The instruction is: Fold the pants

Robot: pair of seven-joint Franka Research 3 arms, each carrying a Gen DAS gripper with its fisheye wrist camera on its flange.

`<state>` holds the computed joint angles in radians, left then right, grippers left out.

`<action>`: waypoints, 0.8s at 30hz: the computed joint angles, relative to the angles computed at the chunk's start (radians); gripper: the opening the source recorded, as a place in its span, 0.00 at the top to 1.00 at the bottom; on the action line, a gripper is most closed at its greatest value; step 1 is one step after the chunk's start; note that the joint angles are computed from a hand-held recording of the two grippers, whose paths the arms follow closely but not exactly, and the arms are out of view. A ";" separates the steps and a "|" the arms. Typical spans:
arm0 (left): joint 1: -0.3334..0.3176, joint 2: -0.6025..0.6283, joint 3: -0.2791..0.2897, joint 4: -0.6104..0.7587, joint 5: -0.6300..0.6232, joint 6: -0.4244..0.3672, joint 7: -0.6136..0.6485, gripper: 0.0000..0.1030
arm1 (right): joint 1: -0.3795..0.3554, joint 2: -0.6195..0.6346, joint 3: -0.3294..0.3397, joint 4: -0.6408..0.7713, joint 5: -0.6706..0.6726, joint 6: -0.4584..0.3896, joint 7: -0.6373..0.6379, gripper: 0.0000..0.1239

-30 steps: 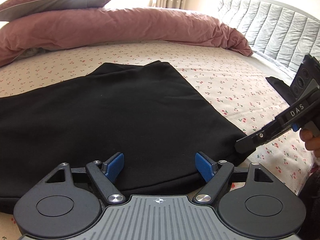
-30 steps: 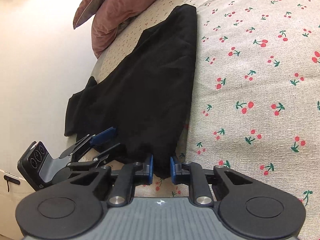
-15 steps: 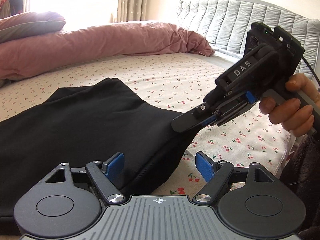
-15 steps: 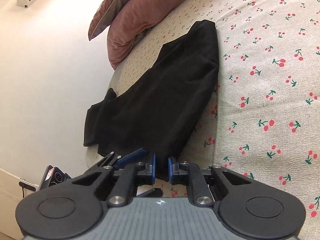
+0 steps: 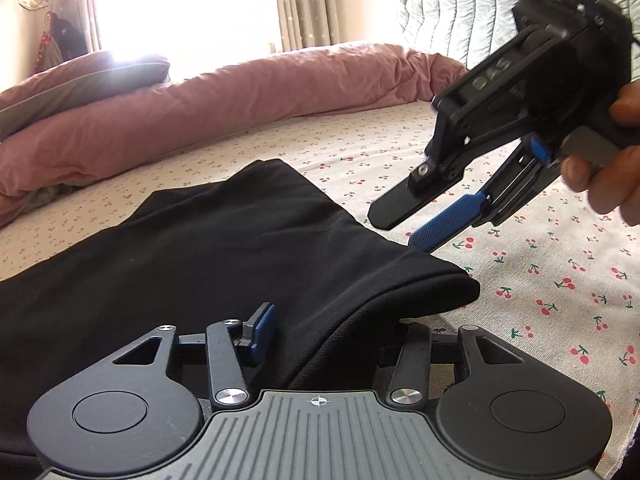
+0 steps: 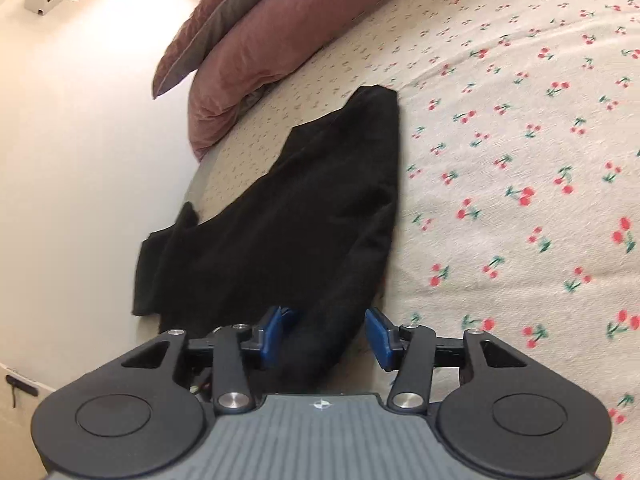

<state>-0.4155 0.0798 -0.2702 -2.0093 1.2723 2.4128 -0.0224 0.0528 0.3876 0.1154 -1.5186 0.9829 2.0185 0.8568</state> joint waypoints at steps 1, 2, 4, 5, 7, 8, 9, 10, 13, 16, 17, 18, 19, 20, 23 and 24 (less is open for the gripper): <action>-0.002 0.000 0.000 -0.001 0.007 -0.003 -0.019 0.64 | 0.014 0.035 -0.006 0.044 -0.037 0.007 0.024 0.60; -0.003 0.001 -0.001 -0.001 0.011 -0.004 -0.031 0.65 | 0.012 0.073 -0.002 0.087 -0.042 -0.005 0.037 0.63; -0.007 0.003 -0.003 0.003 0.020 -0.012 -0.045 0.72 | -0.002 0.150 0.021 0.183 -0.023 -0.033 0.053 0.65; -0.009 0.003 -0.003 0.004 0.023 -0.014 -0.045 0.74 | 0.000 0.174 0.032 0.215 -0.021 -0.019 0.047 0.66; -0.010 0.003 -0.003 0.004 0.029 -0.013 -0.051 0.77 | 0.009 0.224 0.054 0.279 -0.025 0.010 0.027 0.66; -0.009 0.001 -0.002 0.001 0.030 -0.008 -0.057 0.77 | 0.014 0.254 0.065 0.317 -0.026 0.023 0.031 0.67; -0.005 -0.005 0.001 -0.007 0.031 0.003 -0.068 0.78 | 0.017 0.284 0.076 0.355 -0.025 0.029 0.040 0.68; -0.002 -0.010 0.002 -0.011 0.029 0.010 -0.077 0.80 | 0.019 0.317 0.088 0.398 -0.027 0.030 0.051 0.68; 0.009 -0.021 0.003 -0.022 0.021 0.032 -0.107 0.84 | 0.032 0.409 0.114 0.524 -0.042 0.044 0.109 0.77; 0.016 -0.023 0.001 -0.022 0.013 0.040 -0.121 0.92 | 0.045 0.482 0.131 0.627 -0.067 0.063 0.196 0.93; 0.016 -0.022 0.000 -0.020 0.013 0.036 -0.126 0.93 | 0.049 0.483 0.134 0.629 -0.077 0.083 0.208 0.96; 0.014 -0.022 -0.002 -0.016 0.015 0.028 -0.129 0.94 | 0.049 0.472 0.138 0.613 -0.085 0.103 0.205 0.96; 0.013 -0.023 -0.003 -0.012 0.020 0.026 -0.137 0.95 | 0.050 0.456 0.138 0.592 -0.093 0.122 0.204 0.96; 0.013 -0.025 -0.003 -0.010 0.027 0.028 -0.152 0.95 | 0.055 0.445 0.132 0.583 -0.108 0.136 0.220 0.97; 0.009 -0.026 -0.008 0.007 0.044 0.026 -0.185 0.96 | 0.039 0.442 0.142 0.591 -0.110 0.129 0.268 0.97; 0.007 -0.024 -0.009 0.015 0.044 0.026 -0.191 0.96 | 0.027 0.435 0.152 0.582 -0.096 0.129 0.263 0.97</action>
